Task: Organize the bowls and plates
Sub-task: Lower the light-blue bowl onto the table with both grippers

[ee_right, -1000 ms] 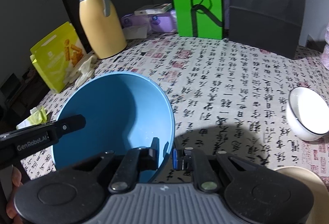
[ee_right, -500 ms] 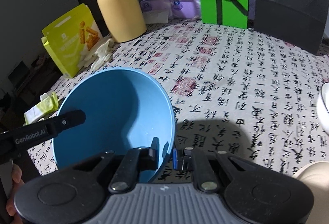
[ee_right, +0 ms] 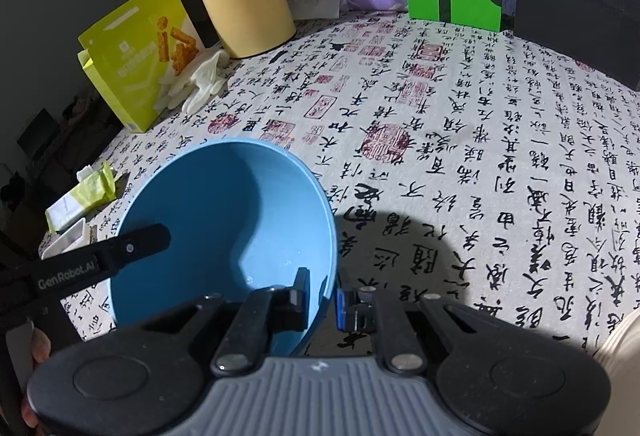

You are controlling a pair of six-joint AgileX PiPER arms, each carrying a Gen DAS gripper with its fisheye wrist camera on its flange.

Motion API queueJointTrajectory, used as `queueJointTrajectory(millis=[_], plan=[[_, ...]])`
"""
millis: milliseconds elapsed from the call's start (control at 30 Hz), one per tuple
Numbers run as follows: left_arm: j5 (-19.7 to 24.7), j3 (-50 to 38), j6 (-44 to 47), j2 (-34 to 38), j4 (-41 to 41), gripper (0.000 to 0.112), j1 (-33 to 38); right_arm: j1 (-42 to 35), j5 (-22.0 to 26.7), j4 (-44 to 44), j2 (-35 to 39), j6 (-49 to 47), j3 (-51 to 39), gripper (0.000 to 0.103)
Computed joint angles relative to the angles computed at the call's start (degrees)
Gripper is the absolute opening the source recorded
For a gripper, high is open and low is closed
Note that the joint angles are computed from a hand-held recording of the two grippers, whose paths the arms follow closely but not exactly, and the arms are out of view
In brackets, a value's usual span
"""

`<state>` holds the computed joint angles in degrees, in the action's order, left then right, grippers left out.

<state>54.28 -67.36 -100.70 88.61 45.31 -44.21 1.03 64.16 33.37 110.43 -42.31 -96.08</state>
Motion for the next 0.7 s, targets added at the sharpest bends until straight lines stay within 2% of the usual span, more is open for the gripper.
queueJointTrajectory(millis=[367, 600, 667, 700], plan=[[-1.9, 1.5, -0.2, -0.4, -1.8, 0.011, 1.7, 1.2, -0.7, -0.9, 1.2, 1.3, -0.2, 0.013], [-2.5, 2.2, -1.1, -0.4, -0.8, 0.013, 1.7, 1.5, -1.8, 0.0, 1.2, 0.4, 0.5, 0.017], [-2.7, 2.6, -1.8, -0.7, -0.4, 0.02, 1.7, 1.1, -1.2, 0.7, 1.4, -0.4, 0.4, 0.024], [-2.4, 2.6, -2.1, -0.8, -0.1, 0.032, 1.6, 0.9, -0.9, 1.3, 1.4, -0.8, 0.4, 0.028]])
